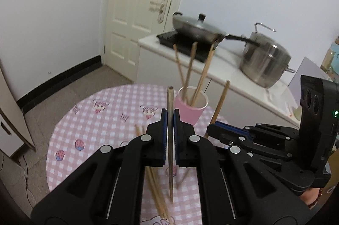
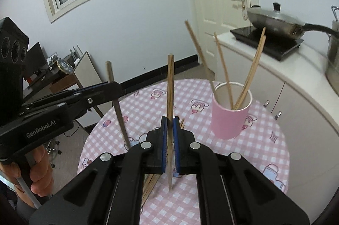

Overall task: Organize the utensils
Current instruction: 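Lift both held chopsticks over the pink cup and lower them into it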

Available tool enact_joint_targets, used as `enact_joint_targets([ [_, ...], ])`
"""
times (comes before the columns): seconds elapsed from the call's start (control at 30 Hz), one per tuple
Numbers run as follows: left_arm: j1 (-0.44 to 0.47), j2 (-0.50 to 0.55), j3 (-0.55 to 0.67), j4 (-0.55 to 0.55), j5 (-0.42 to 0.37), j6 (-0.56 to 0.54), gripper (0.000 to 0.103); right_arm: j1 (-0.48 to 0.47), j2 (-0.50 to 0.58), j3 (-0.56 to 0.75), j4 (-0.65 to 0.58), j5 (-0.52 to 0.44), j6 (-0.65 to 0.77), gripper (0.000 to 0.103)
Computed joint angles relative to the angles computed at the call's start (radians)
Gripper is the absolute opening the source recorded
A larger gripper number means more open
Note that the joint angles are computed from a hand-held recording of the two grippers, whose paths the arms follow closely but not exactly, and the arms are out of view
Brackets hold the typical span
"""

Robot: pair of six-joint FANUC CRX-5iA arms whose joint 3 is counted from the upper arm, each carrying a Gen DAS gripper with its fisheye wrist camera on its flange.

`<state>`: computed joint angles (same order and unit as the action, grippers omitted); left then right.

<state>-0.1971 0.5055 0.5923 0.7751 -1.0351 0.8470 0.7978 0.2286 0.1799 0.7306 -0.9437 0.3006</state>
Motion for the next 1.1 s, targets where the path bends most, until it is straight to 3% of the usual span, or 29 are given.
enact_joint_targets([
  [0.33,-0.044,-0.081,-0.116,0.124,0.178,-0.091,0.006,-0.005,-0.080,-0.089,0.160,-0.027,-0.097,0.004],
  [0.77,-0.132,-0.050,-0.053,0.162,0.386,-0.052,0.006,-0.057,-0.093,-0.092,0.321,-0.070,-0.125,0.004],
  [1.1,-0.188,0.024,0.043,0.103,0.491,0.006,0.006,-0.124,-0.088,-0.115,0.401,-0.013,-0.174,0.004],
])
